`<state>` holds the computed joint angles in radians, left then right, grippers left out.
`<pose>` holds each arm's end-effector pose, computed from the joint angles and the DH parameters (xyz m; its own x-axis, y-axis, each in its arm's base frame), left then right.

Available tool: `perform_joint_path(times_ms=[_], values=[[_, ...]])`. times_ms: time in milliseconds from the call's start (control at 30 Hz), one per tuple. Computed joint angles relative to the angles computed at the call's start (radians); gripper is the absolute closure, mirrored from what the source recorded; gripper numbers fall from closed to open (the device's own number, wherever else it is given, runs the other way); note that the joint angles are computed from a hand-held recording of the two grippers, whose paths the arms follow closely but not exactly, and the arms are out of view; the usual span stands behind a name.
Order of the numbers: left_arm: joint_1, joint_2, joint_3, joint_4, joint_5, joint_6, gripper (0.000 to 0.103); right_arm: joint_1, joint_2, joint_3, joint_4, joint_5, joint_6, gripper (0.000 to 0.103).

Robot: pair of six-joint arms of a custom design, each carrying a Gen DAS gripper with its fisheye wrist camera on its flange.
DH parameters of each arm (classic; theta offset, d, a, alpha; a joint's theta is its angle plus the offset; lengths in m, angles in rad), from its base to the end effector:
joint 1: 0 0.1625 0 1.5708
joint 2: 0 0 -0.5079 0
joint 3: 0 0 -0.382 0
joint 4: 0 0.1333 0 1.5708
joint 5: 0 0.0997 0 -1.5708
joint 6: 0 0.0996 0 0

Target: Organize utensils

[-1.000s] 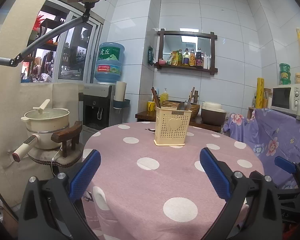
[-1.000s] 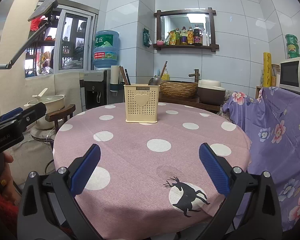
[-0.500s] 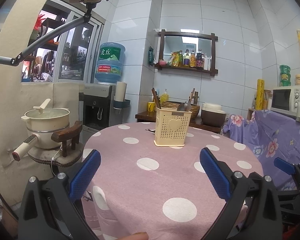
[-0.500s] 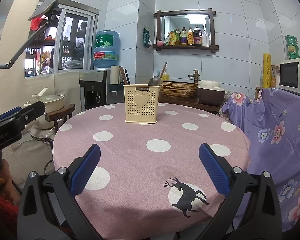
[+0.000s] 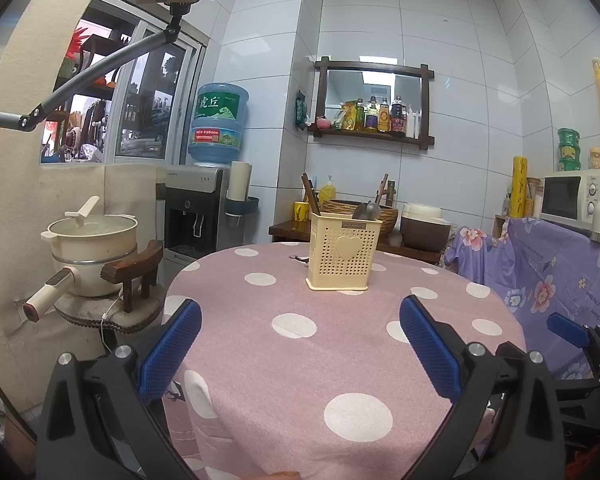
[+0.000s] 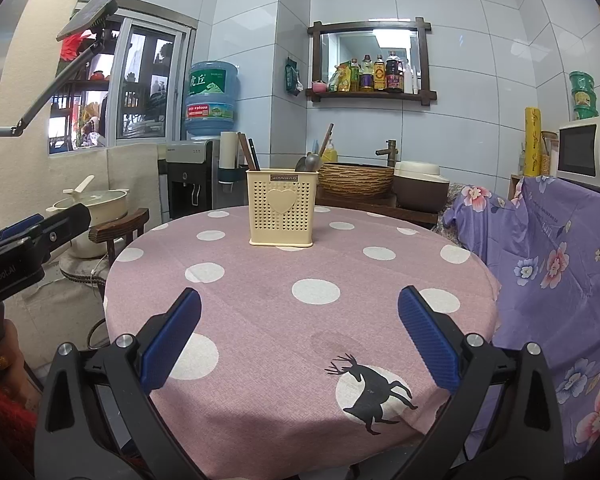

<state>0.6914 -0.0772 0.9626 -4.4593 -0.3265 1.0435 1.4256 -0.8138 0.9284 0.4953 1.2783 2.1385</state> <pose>-0.4214 -0.6443 0.0098 -0.7152 -0.3825 -0.5850 0.5869 0.1259 -0.7998 0.0519 -0.7649 0.3517 -0.5977 -0.5291 0.6023 -0.7831 0.2244 -0.5800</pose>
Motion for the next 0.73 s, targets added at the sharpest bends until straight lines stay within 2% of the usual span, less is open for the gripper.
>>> perform_joint_path(times_ms=[400,733], values=[[0.001,0.003,-0.003,-0.029,0.002,0.03,0.005,-0.001,-0.002,0.006,-0.008,-0.002,-0.001,0.006],[0.001,-0.003,0.018,-0.009,0.011,-0.001,0.005,-0.001,0.001,-0.002,0.0,-0.001,-0.002,0.006]])
